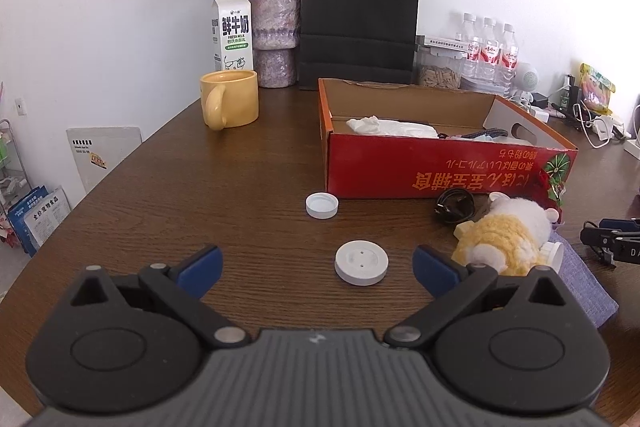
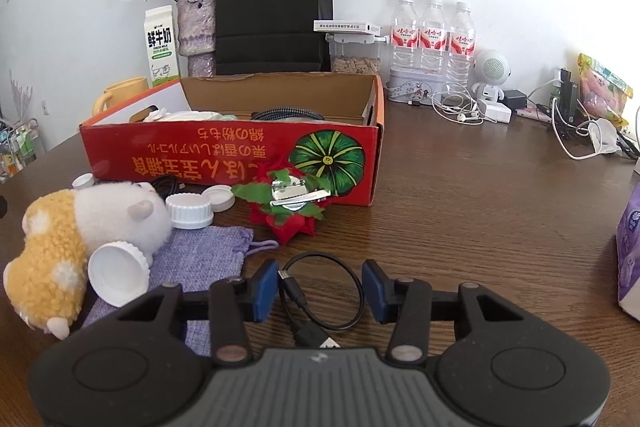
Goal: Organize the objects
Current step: 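Grasp the black USB cable with the right gripper while the left gripper grasps the white disc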
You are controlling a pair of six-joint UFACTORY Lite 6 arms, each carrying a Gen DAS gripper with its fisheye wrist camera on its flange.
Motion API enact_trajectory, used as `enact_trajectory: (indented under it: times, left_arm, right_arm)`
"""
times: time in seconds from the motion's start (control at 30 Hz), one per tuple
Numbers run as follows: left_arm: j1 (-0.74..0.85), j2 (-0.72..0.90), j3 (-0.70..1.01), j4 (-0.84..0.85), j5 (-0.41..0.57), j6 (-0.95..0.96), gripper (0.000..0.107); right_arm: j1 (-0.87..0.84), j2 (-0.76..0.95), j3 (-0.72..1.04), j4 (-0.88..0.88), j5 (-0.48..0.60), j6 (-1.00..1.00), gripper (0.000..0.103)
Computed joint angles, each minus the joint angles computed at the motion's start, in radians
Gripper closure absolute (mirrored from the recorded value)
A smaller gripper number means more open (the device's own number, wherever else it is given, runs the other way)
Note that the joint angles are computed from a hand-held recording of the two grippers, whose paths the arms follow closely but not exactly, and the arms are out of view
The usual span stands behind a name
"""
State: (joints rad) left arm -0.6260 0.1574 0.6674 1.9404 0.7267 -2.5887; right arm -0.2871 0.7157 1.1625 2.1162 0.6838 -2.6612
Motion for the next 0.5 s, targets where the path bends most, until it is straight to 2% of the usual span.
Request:
enact_trajectory:
  times: [0.5]
  left_arm:
    - [0.050, 0.193, 0.148, 0.008, -0.045, 0.029, 0.004]
  right_arm:
    - [-0.031, -0.057, -0.114, 0.129, 0.123, -0.111, 0.059]
